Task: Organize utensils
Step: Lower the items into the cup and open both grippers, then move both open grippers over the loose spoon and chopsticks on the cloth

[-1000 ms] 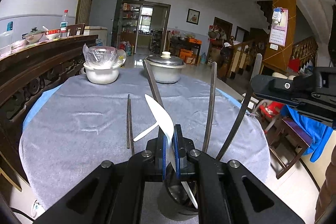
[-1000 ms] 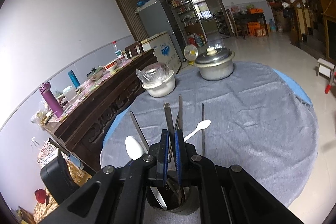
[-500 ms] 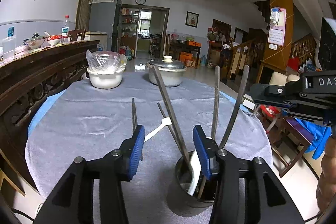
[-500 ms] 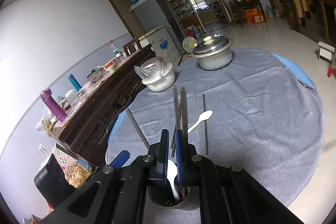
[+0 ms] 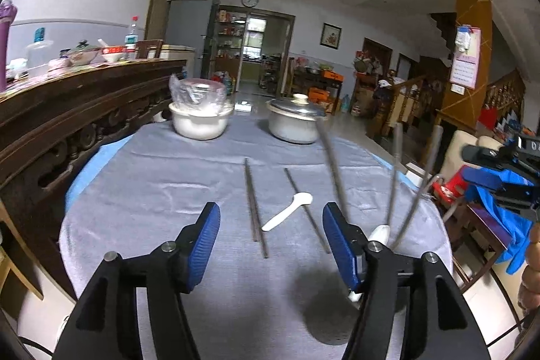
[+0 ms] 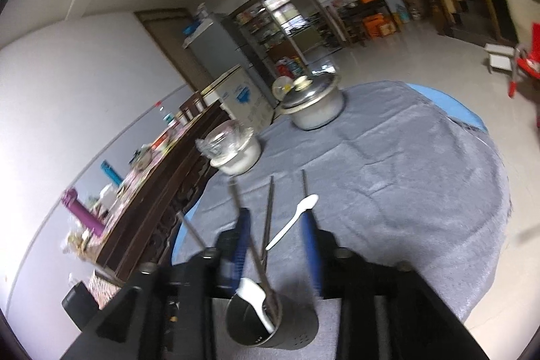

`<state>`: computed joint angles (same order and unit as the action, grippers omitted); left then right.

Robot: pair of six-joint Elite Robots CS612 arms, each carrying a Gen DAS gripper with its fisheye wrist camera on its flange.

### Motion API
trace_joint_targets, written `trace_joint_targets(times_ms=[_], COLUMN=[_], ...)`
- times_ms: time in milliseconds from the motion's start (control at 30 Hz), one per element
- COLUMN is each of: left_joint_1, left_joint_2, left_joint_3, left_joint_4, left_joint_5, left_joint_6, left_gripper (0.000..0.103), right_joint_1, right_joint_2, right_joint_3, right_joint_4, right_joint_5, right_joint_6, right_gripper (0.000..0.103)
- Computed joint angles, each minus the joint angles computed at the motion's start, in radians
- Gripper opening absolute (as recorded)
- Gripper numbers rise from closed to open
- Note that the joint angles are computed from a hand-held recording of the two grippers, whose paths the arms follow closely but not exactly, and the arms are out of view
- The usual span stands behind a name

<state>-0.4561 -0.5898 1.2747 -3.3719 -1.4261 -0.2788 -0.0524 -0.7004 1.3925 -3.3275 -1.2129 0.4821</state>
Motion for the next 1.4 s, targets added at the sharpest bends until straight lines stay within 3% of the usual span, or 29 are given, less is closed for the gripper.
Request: trace_joint_targets(times_ms=[100, 367, 800, 1033, 1400], left_joint_1=[0.012, 0.045, 0.067, 0.07, 0.077], left_joint_2=[0.005, 0.028, 0.101, 0.182, 0.365], left_joint_3=[-0.008, -0.051, -0.196, -0.369, -0.775], left_joint_4=[0.023, 0.12, 0.323, 0.449, 0.82], left_joint_5=[0.017, 0.038, -0.03, -0.099, -0.343], left_joint_6=[-0.021, -0.084, -0.051, 0.05, 0.274], left_gripper=[0.065, 0.066, 0.066, 0.066, 0.066], right_joint_1=[-0.005, -0.024, -0.029, -0.041, -0.055], right_joint_2=[0.003, 0.036, 0.112, 0.149, 0.165], right_joint_3=[-0.002, -0.041, -0.136, -0.177, -0.193], right_joint_4=[0.017, 0.095, 0.24, 0.289, 0.305], right_joint_5=[-0.031, -0.018, 0.039, 0.074, 0.084], right_joint_6=[0.015, 0.063, 0.051, 0.085, 0.104], right_gripper=[0.039, 0.039, 0.039, 0.039, 0.039])
